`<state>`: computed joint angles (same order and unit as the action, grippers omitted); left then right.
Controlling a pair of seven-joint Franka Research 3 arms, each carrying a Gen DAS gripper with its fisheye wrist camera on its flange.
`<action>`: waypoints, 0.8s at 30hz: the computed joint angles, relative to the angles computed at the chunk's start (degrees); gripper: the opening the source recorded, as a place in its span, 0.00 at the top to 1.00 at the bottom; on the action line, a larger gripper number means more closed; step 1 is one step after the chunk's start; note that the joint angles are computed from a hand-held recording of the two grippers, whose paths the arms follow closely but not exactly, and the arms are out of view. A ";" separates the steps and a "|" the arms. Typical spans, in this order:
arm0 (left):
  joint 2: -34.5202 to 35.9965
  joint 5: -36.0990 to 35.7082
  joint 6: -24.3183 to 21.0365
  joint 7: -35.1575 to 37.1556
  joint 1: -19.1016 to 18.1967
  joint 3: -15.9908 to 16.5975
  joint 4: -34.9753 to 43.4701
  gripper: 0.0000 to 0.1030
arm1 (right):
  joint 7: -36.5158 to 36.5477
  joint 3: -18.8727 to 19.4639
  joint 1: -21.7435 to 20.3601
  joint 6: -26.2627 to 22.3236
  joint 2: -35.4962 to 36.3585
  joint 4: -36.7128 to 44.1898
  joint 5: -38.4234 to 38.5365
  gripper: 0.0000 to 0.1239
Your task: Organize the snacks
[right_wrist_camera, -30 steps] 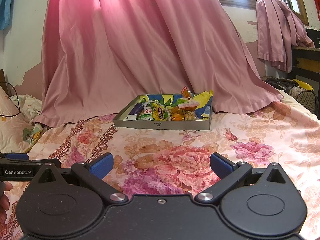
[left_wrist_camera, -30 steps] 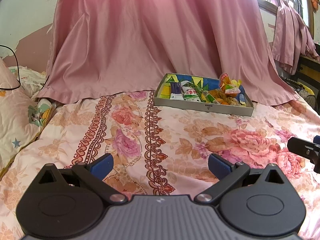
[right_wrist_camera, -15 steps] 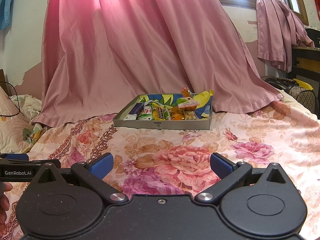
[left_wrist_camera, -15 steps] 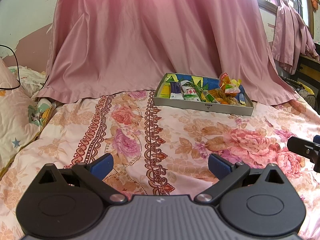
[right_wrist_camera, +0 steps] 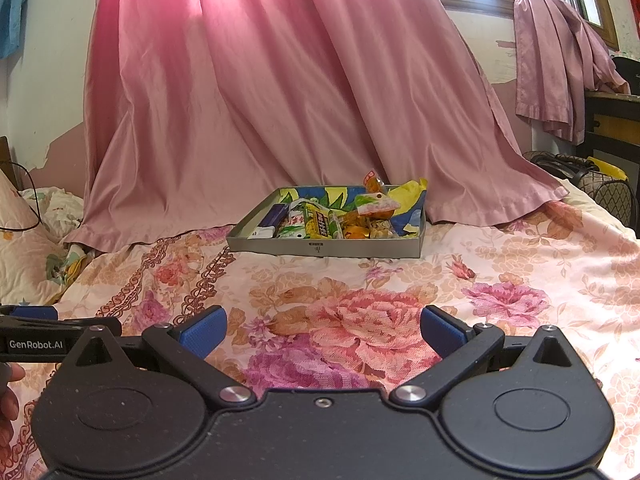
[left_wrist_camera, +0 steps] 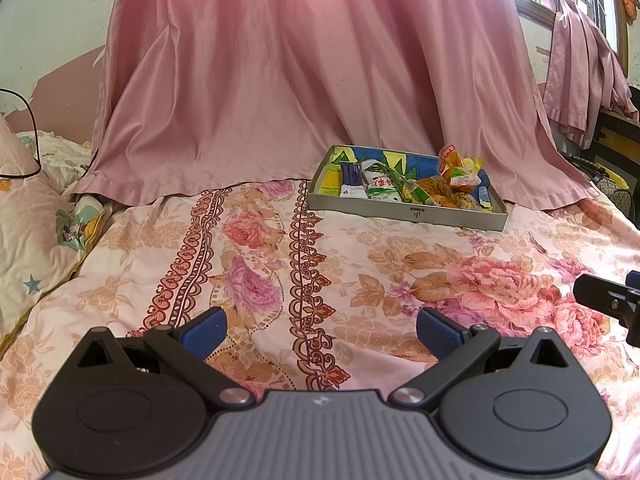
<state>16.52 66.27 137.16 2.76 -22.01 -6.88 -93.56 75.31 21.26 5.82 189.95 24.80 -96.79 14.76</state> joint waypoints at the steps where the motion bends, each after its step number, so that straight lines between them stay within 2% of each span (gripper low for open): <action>1: 0.01 0.03 0.02 -0.01 0.00 0.02 0.00 0.00 | 0.05 -0.07 0.09 0.03 -0.01 -0.02 0.02 0.17; 15: -0.08 0.02 0.81 -0.40 0.12 -0.02 -0.49 0.00 | 0.21 -0.28 0.24 -0.05 -0.04 -0.01 -0.06 0.17; 17: -0.20 -0.83 1.85 0.15 0.44 -0.19 -0.63 0.00 | 0.12 0.18 -0.22 -0.09 0.08 0.09 -0.17 0.17; 24: 0.66 -4.47 0.39 3.04 0.19 -0.44 1.10 0.00 | 0.03 -0.25 0.17 -0.20 0.07 0.21 -0.02 0.17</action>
